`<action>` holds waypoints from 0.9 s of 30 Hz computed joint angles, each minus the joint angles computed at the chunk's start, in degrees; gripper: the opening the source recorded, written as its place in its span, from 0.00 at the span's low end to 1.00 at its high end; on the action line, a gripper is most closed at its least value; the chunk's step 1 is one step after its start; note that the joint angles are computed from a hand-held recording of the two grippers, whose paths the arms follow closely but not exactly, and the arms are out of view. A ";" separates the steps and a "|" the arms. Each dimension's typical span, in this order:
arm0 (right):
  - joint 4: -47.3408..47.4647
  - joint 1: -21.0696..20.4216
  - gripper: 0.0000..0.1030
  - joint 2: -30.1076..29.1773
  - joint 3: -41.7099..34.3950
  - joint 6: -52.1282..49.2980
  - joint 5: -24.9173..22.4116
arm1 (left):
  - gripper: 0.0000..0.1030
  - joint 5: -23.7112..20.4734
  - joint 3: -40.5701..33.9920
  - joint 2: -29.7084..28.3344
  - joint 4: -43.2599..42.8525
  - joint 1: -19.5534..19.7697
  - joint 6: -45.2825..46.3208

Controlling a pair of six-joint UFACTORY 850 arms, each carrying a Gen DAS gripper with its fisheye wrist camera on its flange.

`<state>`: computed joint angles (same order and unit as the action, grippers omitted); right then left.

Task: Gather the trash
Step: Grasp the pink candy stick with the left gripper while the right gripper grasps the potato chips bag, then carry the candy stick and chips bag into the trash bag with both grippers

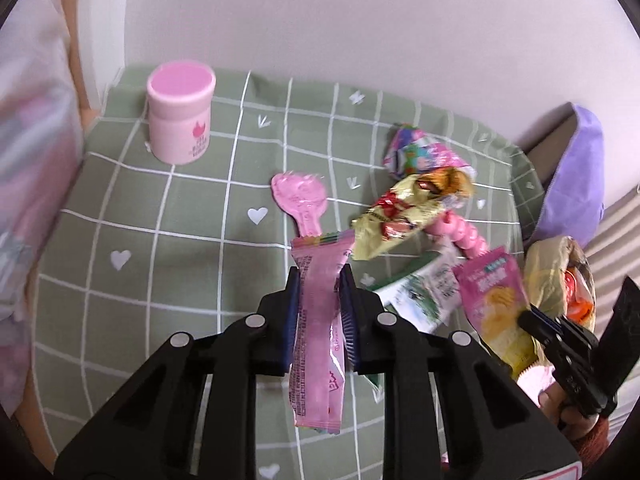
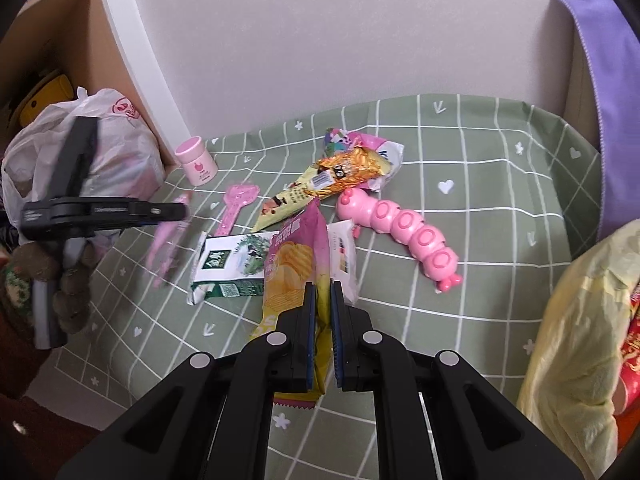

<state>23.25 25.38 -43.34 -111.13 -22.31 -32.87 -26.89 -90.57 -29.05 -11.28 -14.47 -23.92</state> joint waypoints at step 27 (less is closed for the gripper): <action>7.77 -0.72 0.45 6.43 19.88 -3.33 11.75 | 0.18 0.02 3.88 2.86 1.77 -5.58 0.55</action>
